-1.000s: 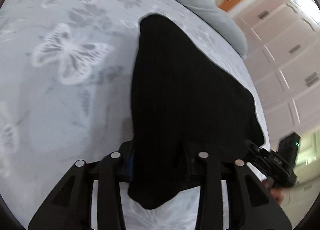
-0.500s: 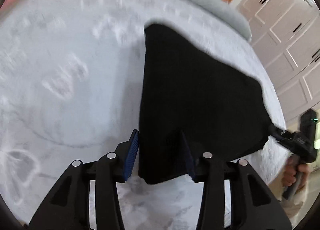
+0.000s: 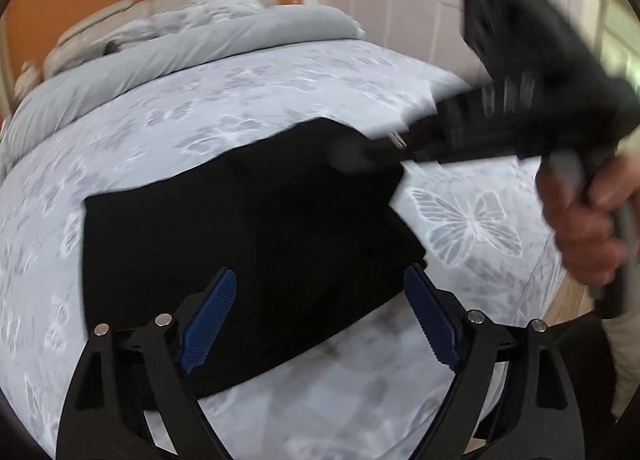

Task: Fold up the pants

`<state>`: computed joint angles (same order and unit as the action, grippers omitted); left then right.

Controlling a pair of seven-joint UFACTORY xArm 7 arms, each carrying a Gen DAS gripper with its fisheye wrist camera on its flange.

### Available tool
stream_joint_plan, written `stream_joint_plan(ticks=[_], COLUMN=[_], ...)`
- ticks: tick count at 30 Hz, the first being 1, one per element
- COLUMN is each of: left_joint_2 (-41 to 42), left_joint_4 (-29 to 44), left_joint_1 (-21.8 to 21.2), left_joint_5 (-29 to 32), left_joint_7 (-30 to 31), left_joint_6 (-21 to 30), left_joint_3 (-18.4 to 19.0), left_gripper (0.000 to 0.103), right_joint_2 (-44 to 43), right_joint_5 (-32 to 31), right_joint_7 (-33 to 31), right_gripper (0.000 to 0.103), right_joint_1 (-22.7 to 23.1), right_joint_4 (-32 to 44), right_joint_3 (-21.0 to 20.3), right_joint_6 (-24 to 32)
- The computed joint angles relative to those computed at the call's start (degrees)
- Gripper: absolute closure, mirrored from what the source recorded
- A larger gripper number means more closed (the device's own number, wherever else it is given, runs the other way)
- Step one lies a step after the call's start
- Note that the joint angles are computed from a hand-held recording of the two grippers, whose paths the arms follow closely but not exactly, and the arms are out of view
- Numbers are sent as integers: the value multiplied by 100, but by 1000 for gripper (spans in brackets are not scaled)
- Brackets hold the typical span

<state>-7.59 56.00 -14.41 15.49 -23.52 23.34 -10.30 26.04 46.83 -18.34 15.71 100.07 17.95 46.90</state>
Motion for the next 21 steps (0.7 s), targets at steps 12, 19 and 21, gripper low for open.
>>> stream_joint_plan(ticks=[12,19,21], left_joint_2=[594,547,521], left_joint_4=[760,1008,988], left_joint_1=[144,142,145], left_joint_5=[-1934,-1895,-2014], left_joint_7=[641,521,581], left_joint_6=[-114,30,45], left_joint_3=[367,369,386], left_gripper=[97,97,97], right_joint_2=[162,1218,1487], right_joint_5=[-1318,-2813,-2963], right_joint_7=[677,1263,1356], right_gripper=[81,65,62], right_joint_1=[286,788,861], right_joint_4=[271,1547,1857], right_joint_3=[-629,-641,-604], right_joint_6=[-154,416,395])
